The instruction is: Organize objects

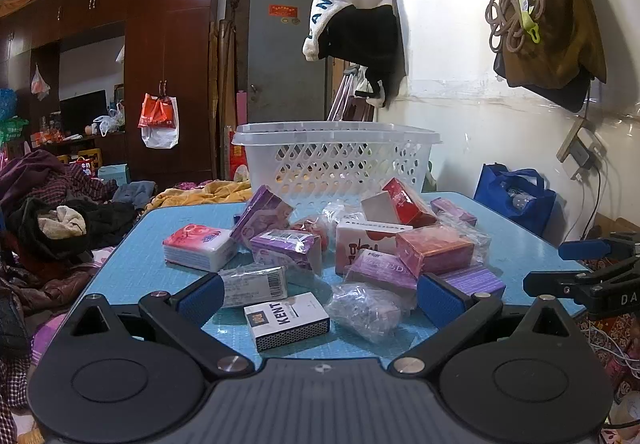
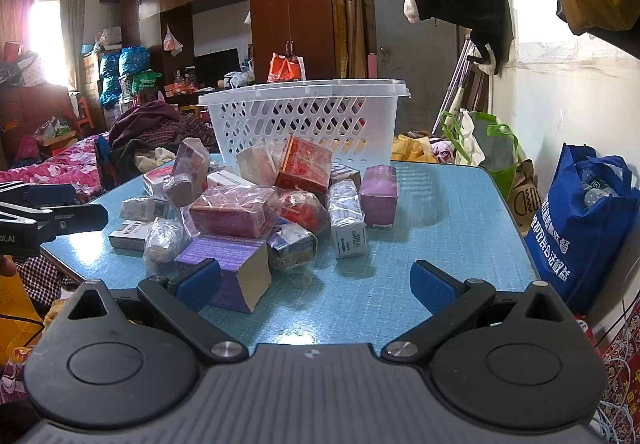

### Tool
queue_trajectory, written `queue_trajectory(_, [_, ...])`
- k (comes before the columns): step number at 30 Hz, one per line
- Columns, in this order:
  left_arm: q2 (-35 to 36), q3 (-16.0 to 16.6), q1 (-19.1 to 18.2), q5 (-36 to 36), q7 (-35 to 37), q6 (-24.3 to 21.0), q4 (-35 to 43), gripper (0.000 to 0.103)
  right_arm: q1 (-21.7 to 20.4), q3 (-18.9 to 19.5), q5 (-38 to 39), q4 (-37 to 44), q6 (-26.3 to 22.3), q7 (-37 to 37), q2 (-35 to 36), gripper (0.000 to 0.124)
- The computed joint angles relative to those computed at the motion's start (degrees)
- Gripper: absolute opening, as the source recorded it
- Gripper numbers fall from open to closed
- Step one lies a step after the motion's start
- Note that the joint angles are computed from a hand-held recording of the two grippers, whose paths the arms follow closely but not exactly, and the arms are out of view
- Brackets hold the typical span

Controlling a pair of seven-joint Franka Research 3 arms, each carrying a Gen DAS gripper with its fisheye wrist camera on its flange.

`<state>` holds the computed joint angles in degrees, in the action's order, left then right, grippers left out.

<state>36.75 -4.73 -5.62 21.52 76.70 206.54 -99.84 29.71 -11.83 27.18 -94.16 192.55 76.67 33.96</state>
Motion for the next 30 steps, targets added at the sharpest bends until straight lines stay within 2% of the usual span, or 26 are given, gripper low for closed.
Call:
queue_trajectory(5, [0.3, -0.8, 0.8, 1.1, -0.4, -0.6, 0.5, 0.103, 3.5, -4.1, 1.4, 1.0, -0.3, 0.1, 1.2, 0.103])
queue_trajectory(7, [0.5, -1.1, 1.1, 1.6, -0.7, -0.7, 0.6, 0.103, 3.2, -3.8, 1.1, 1.3, -0.2, 0.0, 1.5, 0.103])
queue_trajectory(11, [1.2, -1.2, 1.3, 2.2, -0.9, -0.3, 1.3, 0.103, -1.3, 1.9, -0.7, 1.6, 2.6, -1.0, 1.7, 0.103])
queue_trajectory(13, [1.9, -1.9, 2.2, 3.2, -1.5, 0.5, 1.9, 0.103, -6.1, 7.9, -3.7, 1.5, 5.7, -1.9, 2.1, 0.103])
queue_trajectory(16, [3.4, -3.3, 3.9, 5.9, -3.0, 1.4, 3.2, 0.102, -8.3, 11.3, -5.1, 2.6, 7.5, -3.2, 3.5, 0.103])
queue_trajectory(19, [5.1, -3.7, 4.5, 8.3, -3.7, 1.3, 5.0, 0.098, -11.9, 16.0, -7.9, 4.3, 7.8, -2.7, 5.3, 0.1])
queue_trajectory(22, [7.3, -5.8, 6.7, 12.9, -5.6, 0.3, 7.4, 0.096, -10.1, 14.4, -6.8, 6.6, 6.7, -3.3, 6.9, 0.092])
queue_trajectory(26, [10.2, -9.4, 9.7, 20.3, -7.9, -1.1, 10.8, 0.088, -7.9, 12.4, -6.4, 8.6, 5.7, -5.3, 8.4, 0.088])
queue_trajectory(27, [10.9, -10.2, 10.3, 22.3, -8.7, -1.5, 11.6, 0.083, -7.5, 12.1, -6.3, 8.9, 5.8, -5.8, 8.7, 0.084])
queue_trajectory(28, [11.0, -8.9, 9.2, 21.9, -8.6, -1.0, 11.8, 0.082, -8.0, 12.9, -6.8, 8.9, 6.3, -6.0, 8.8, 0.082])
queue_trajectory(29, [10.6, -5.7, 6.2, 18.1, -6.3, 0.3, 11.1, 0.08, -8.3, 13.2, -7.0, 8.7, 6.4, -6.3, 8.7, 0.081])
queue_trajectory(30, [10.4, -4.2, 4.9, 16.8, -5.6, 0.9, 10.8, 0.08, -8.6, 13.7, -7.4, 8.1, 6.9, -6.7, 8.4, 0.079])
